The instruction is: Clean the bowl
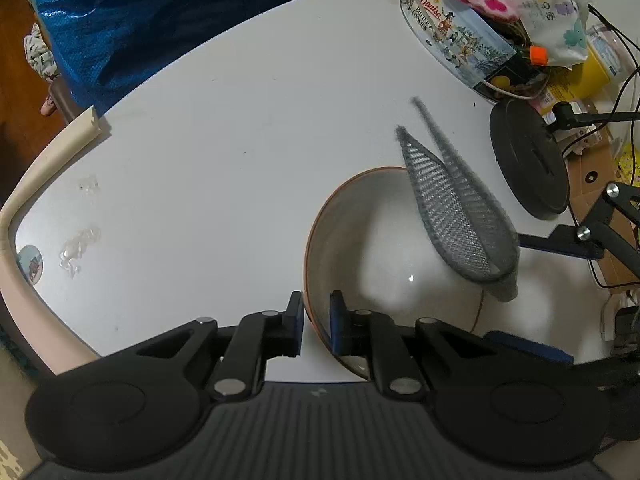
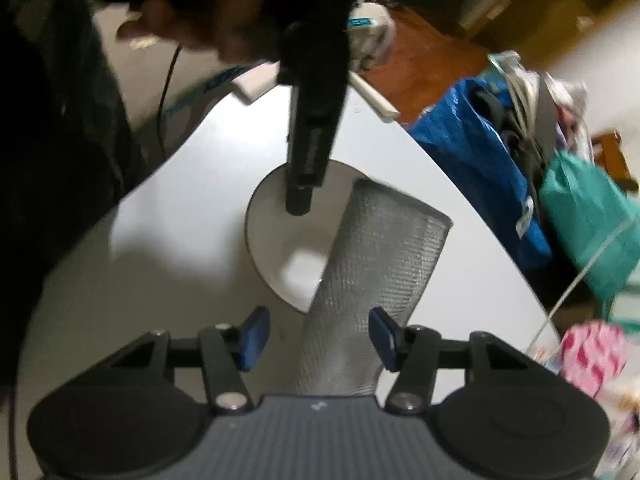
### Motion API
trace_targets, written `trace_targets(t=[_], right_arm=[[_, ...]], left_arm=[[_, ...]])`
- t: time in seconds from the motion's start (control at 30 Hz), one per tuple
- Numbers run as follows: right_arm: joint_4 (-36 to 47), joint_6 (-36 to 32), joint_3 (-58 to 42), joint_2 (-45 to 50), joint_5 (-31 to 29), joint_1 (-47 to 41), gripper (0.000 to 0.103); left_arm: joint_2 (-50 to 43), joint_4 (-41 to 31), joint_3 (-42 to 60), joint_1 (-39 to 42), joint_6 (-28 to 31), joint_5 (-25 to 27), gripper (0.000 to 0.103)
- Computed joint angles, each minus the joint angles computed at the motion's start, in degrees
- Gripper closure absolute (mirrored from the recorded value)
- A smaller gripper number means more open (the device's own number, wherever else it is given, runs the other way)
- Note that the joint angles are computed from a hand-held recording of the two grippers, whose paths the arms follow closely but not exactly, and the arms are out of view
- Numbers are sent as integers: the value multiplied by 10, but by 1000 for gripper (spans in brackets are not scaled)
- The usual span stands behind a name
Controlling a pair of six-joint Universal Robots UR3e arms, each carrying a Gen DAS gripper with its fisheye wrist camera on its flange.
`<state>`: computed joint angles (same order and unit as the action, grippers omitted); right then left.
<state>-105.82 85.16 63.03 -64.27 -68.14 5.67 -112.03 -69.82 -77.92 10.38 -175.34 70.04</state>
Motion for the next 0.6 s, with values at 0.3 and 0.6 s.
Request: trace_targets(t=[0.3, 0.6], right_arm=[[34, 292, -63, 25, 41, -4, 48], [-137, 235, 79, -13, 48, 34, 99]], left_arm=[[0, 5, -6, 1, -7, -3, 93], [1, 6, -12, 8, -13, -14, 92]])
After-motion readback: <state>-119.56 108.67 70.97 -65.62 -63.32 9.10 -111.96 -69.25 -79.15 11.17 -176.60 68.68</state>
